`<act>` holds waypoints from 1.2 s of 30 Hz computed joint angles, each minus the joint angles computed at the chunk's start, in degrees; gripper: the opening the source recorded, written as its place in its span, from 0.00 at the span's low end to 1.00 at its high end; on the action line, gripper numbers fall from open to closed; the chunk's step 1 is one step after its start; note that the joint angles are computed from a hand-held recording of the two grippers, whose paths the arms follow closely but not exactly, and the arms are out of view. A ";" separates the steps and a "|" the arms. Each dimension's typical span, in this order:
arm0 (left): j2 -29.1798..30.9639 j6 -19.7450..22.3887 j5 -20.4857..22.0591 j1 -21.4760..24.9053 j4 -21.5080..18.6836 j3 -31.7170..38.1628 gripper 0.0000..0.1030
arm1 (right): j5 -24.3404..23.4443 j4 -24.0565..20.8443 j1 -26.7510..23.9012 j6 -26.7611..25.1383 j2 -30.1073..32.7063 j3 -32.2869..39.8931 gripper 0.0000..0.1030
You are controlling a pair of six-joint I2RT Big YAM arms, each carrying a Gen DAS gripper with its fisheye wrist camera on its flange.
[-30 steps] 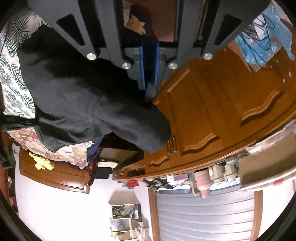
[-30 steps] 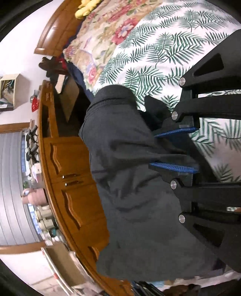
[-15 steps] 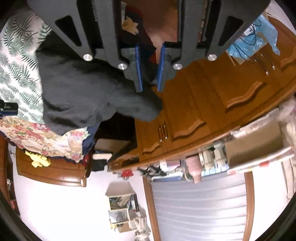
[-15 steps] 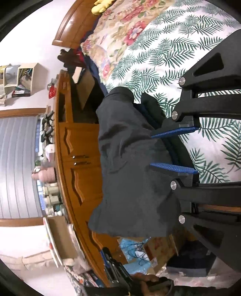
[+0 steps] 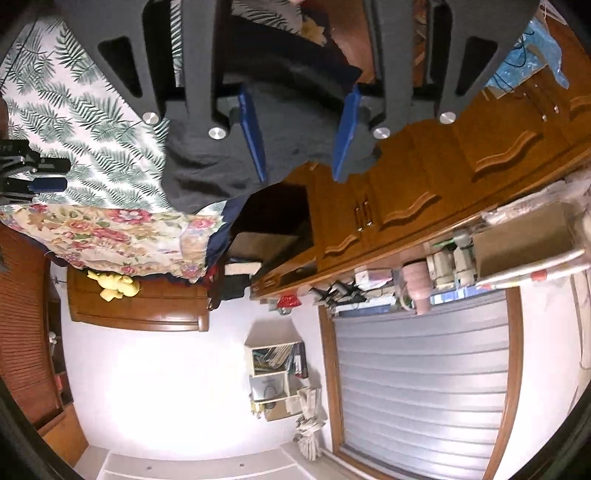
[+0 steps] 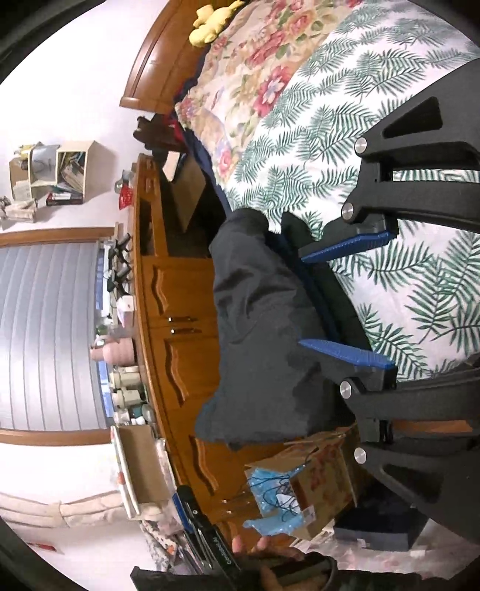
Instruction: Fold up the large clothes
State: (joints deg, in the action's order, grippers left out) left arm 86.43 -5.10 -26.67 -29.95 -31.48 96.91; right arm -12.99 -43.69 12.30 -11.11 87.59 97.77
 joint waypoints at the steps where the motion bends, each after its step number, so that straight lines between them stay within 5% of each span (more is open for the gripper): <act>1: 0.20 0.05 0.68 -0.54 -0.18 0.48 0.38 | -0.06 0.20 -0.24 0.17 -0.79 -0.85 0.47; 6: 2.18 -0.16 1.39 -4.46 -1.34 3.04 0.51 | -0.17 1.72 -2.54 0.70 -6.55 -7.26 0.61; 16: 10.52 -6.39 2.33 -13.03 -6.86 10.82 0.52 | 1.25 4.69 -9.45 1.73 -18.82 -20.57 0.77; 26: 21.12 -11.47 2.80 -20.14 -13.87 21.26 0.52 | -0.03 5.34 -19.68 3.40 -30.24 -30.97 0.78; 33: 25.34 -13.71 7.66 -23.44 -14.86 25.44 0.52 | 1.42 5.90 -26.27 3.68 -36.10 -37.08 0.78; 36: 26.13 -14.19 6.46 -25.22 -14.61 25.73 0.52 | 1.52 6.70 -29.05 3.83 -38.55 -39.76 0.78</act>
State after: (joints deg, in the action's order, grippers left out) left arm 112.56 -19.29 -20.21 -55.17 -46.09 122.64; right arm -11.48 -36.99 -16.75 -7.28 49.04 58.01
